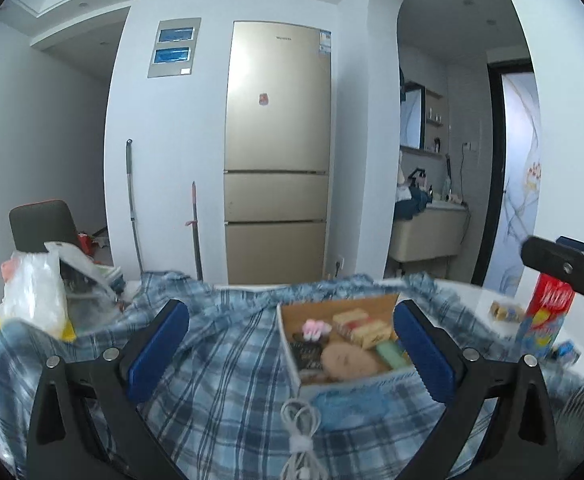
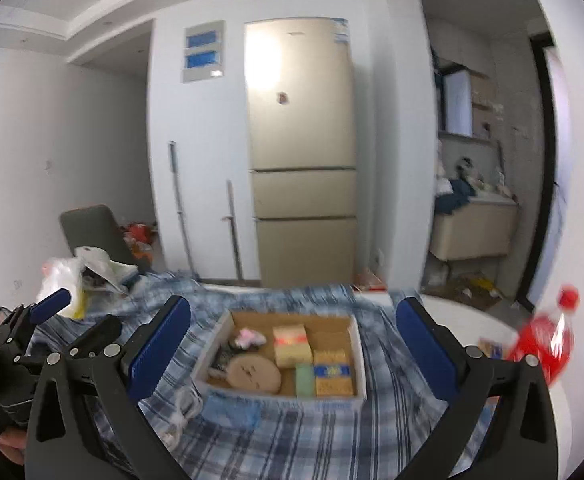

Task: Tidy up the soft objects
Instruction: 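Withdraw both grippers and move the right gripper toward the white cable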

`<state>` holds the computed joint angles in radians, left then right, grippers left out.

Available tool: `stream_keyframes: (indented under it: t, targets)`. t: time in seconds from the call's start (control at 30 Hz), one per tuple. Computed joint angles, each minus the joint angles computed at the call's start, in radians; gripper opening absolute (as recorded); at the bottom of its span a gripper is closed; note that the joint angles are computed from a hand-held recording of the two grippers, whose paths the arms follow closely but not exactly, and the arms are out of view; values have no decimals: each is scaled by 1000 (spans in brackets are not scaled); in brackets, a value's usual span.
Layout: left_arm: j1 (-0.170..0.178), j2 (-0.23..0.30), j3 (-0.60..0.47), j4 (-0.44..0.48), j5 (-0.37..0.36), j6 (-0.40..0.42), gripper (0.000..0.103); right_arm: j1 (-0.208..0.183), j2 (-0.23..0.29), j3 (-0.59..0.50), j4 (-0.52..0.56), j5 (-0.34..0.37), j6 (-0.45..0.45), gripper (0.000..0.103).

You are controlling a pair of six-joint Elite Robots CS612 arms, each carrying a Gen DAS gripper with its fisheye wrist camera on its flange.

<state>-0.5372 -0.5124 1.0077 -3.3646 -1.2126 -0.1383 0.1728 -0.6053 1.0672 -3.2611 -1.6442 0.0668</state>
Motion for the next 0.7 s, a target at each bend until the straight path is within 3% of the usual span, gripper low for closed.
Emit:
stream_keyframes:
  t: [0.13,0.27,0.37,0.5,0.6,0.67,0.7]
  targets:
    - [-3,43,-19,-52,46,33,103,0,18,16,33,-18,-8,103]
    - [2,42,-4,-92,19,14,103,-11,49,11,38,-33,72,103]
    - [2,40,-1,-93,20,16,103,-10,75,-4,52,-72,78,103]
    - [6,24,12,-42,-17,25,103,-22,78,-29,158,-31,124,103]
    - [9,14,14,25,-22,15,103,-15,85,-60,222,-77,119,103]
    - [23,12,-4,136,-92,-4,103,-3,91,-85,271,-119,89,103]
    - [26,16,-20,187,-91,-23,103,4,93,-100,300,-140,71,103]
